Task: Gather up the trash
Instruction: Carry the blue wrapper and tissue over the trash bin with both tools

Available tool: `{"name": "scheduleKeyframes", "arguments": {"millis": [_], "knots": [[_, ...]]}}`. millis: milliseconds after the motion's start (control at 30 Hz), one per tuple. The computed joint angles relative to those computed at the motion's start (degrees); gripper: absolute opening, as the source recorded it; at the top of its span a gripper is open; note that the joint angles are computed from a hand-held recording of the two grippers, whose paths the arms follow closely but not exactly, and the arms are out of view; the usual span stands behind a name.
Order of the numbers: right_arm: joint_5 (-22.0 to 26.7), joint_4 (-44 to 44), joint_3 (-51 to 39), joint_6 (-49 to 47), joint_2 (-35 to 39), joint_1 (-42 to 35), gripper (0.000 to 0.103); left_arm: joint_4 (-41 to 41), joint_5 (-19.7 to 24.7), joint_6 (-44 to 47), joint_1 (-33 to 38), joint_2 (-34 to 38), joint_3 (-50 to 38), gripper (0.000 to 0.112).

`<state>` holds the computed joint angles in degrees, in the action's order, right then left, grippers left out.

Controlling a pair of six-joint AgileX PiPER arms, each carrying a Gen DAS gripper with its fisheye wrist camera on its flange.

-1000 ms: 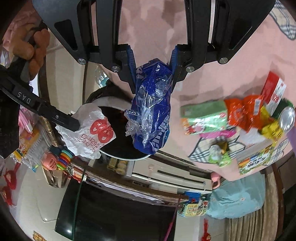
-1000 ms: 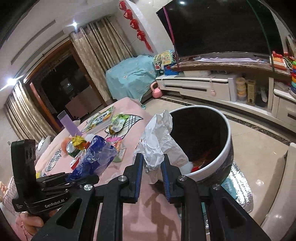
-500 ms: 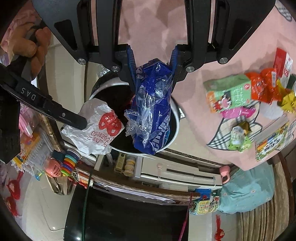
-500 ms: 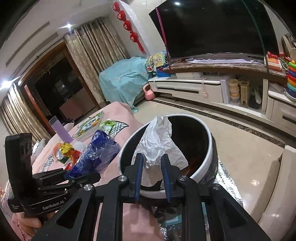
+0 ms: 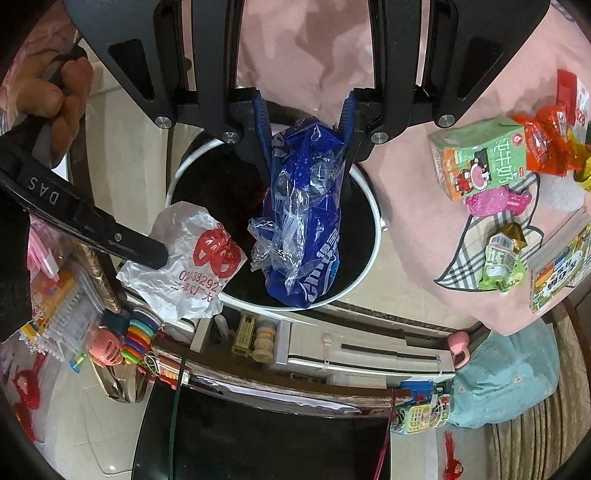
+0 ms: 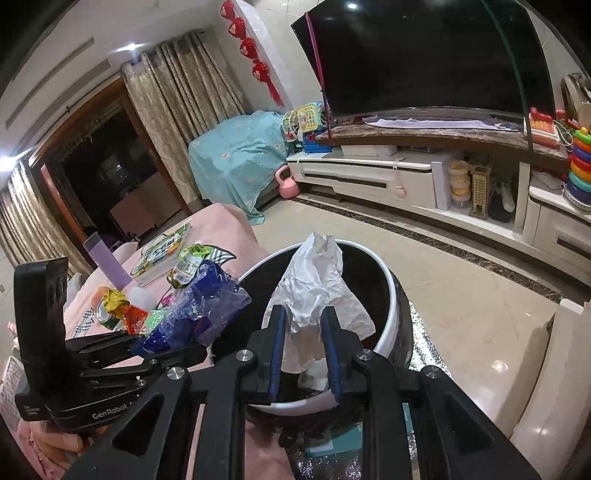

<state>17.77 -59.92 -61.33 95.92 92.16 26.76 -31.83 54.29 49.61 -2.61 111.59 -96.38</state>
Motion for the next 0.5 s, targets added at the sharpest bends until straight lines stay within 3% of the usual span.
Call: {"name": "scheduleKeyframes", "arguments": {"millis": [500], "knots": [[-0.89, 9.24, -2.35, -10.99, 3.08, -2.44, 0.020, 5.47, 2.47, -5.23, -3.17, 5.84, -7.73, 0.029]]}}
